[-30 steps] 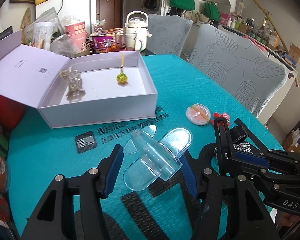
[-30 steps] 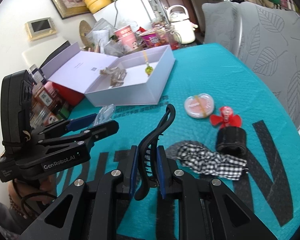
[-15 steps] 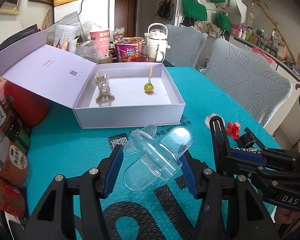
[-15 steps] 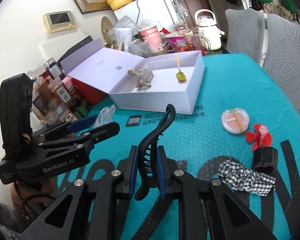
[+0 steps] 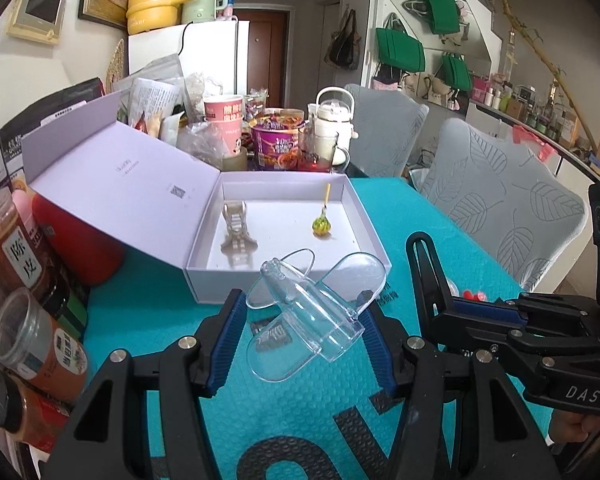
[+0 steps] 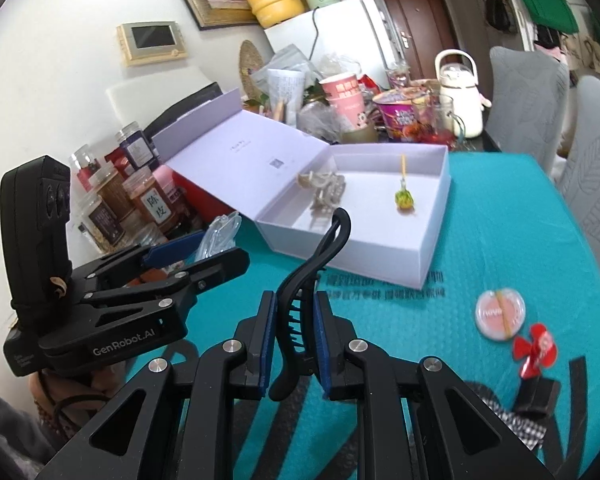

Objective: Organize rigid objects
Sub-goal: 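Lift the clear case with the left tool and the hair tie with the right tool toward the box, then lower the clear case into the box with the left tool while the right tool lowers the black claw clip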

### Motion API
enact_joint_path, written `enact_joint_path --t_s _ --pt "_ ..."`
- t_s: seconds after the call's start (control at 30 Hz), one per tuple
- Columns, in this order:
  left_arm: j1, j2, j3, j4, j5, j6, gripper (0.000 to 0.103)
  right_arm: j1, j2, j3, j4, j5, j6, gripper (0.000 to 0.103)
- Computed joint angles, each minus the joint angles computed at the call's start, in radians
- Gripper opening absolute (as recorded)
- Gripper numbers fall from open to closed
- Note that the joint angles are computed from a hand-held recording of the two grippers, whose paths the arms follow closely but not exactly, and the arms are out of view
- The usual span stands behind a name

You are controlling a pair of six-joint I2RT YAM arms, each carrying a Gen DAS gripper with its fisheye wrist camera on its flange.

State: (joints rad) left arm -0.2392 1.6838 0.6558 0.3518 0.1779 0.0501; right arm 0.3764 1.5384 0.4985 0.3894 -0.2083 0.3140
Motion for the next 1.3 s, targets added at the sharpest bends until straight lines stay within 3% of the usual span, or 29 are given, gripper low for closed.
enact_joint_path --t_s 0.63,1.3 --pt "-0.010 0.103 0.223 -0.052 0.008 0.008 0.056 -0.087 0.093 0.248 -0.123 -0.066 -0.101 0.018" --pt "0.006 0.359 0.606 -0.133 -0.013 0.003 0.056 -0.171 0.304 0.562 -0.173 -0.086 -0.153 0.018"
